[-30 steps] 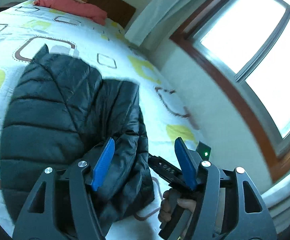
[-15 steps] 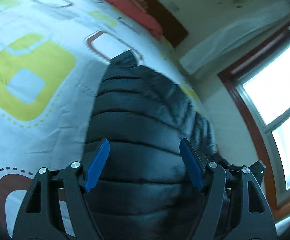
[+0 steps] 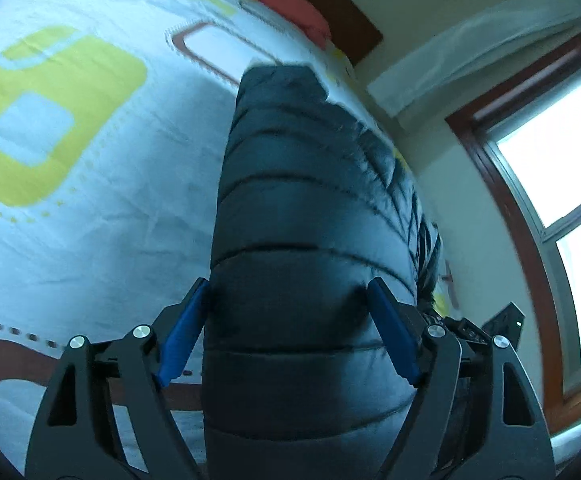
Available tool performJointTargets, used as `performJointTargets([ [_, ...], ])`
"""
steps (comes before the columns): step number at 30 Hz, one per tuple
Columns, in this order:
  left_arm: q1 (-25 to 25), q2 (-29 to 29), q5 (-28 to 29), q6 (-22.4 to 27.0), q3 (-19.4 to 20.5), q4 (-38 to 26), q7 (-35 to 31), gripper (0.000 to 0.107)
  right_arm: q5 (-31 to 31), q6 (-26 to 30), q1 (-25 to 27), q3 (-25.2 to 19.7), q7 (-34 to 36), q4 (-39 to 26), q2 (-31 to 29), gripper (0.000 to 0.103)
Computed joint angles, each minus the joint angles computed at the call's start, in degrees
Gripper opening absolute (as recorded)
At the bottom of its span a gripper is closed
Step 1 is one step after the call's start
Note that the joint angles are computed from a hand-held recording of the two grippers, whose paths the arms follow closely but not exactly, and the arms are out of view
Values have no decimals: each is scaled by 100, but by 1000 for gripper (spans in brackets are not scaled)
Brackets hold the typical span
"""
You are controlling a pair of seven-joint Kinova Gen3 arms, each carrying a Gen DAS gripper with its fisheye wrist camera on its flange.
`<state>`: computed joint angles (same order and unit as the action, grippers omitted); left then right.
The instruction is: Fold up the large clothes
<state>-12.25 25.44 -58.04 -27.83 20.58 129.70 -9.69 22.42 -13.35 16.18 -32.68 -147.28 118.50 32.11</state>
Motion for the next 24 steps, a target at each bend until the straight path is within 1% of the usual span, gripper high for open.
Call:
performJointTargets([
  [2,143,90,133,90,-39,-64,-115,81,87,-20,27,-9,41,-18,91,18],
  [4,191,199,169,268,28,-180,-162,83,120,-56,-8,35,113,-32,157,19],
  [6,169,374,192,375,125,-296,-272,83,243,-140,159,-110,75,-29,292,18],
  [9,-230,618,-23,263,442,-320,-180,84,501,-94,471,-423,-59,-39,386,19],
  [10,-344,641,-131,223,512,-314,-123,84,564,-47,574,-539,-111,-34,373,20],
  [12,-544,669,-384,116,601,-286,48,84,648,70,736,-675,-188,-45,303,27],
  [15,-618,592,-505,-208,424,-117,136,83,457,220,804,-731,-217,178,-139,49],
  [16,-617,516,-487,-352,322,-21,102,83,306,169,751,-673,-208,315,-351,63],
  [17,-593,449,-481,-447,230,49,86,83,235,39,684,-584,-259,484,-567,69],
  [19,-571,300,-475,-688,36,236,5,84,367,-83,793,-682,-456,685,-759,69],
  [20,-550,228,-472,-779,-57,319,-20,84,517,-175,973,-868,-644,823,-853,69],
  [22,-548,55,-493,-1005,-223,525,-28,84,742,-395,1173,-1060,-953,1060,-993,69],
  [24,-543,-96,-501,-1232,-397,720,-54,84,892,-548,1235,-1140,-1244,1235,-1207,70],
])
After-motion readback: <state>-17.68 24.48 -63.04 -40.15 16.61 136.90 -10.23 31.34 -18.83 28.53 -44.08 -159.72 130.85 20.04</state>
